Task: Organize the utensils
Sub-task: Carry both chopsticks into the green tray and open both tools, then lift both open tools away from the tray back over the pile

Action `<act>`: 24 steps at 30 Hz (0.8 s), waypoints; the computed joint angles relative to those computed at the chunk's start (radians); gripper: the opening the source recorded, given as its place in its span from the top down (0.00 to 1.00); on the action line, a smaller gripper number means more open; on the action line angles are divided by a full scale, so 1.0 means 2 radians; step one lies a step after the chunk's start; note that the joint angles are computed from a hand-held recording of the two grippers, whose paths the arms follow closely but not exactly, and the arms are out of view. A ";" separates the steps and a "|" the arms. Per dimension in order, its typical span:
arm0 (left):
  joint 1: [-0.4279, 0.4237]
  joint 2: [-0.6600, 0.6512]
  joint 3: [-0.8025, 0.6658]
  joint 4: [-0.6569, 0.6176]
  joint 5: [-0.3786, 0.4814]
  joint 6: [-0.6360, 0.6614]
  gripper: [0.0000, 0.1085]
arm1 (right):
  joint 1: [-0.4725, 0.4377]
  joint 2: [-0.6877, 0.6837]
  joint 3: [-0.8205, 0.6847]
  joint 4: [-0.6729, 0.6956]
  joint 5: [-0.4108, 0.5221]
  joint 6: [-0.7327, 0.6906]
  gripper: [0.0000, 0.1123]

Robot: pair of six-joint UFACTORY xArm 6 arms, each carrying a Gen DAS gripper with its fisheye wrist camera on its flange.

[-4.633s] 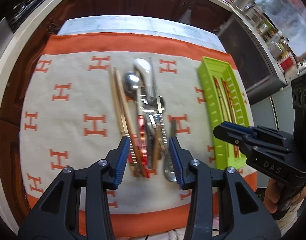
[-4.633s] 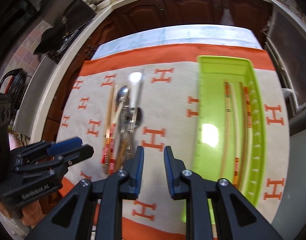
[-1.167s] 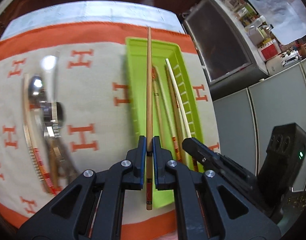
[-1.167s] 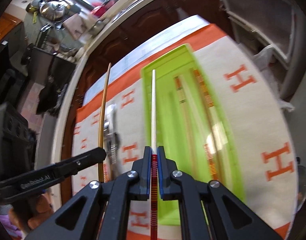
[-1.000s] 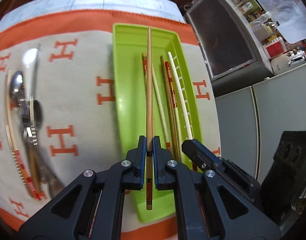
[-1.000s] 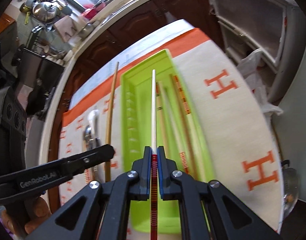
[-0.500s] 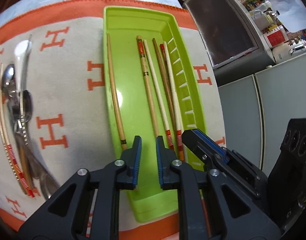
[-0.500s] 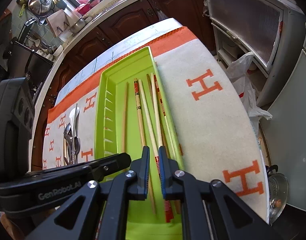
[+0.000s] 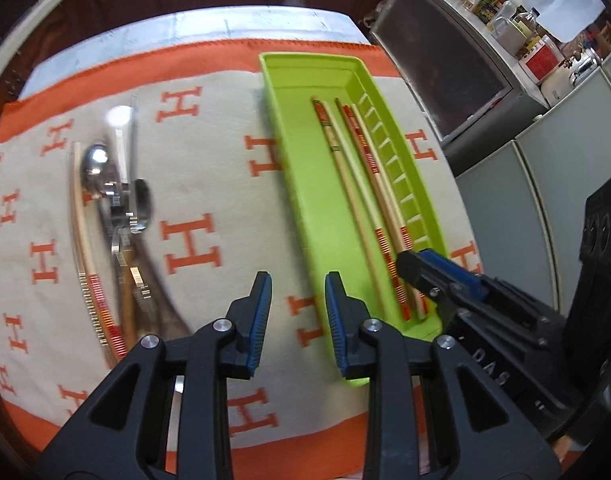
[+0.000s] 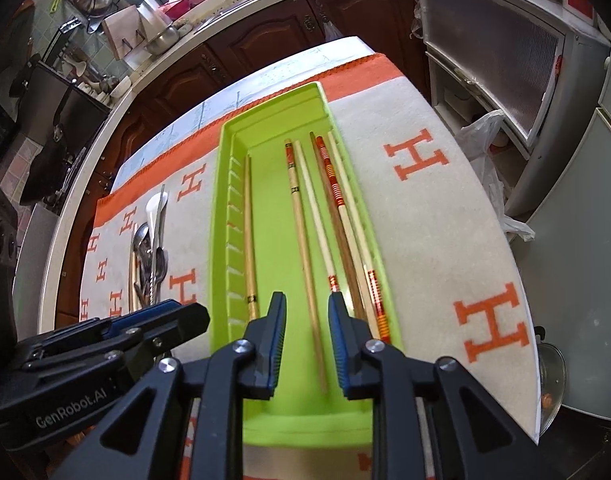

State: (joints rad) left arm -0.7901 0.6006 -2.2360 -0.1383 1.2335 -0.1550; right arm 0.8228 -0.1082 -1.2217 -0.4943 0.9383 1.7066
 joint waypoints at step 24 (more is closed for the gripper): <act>0.071 -0.258 0.355 0.047 -0.164 -0.001 0.77 | 0.091 0.143 -0.239 -0.058 0.176 -0.024 0.81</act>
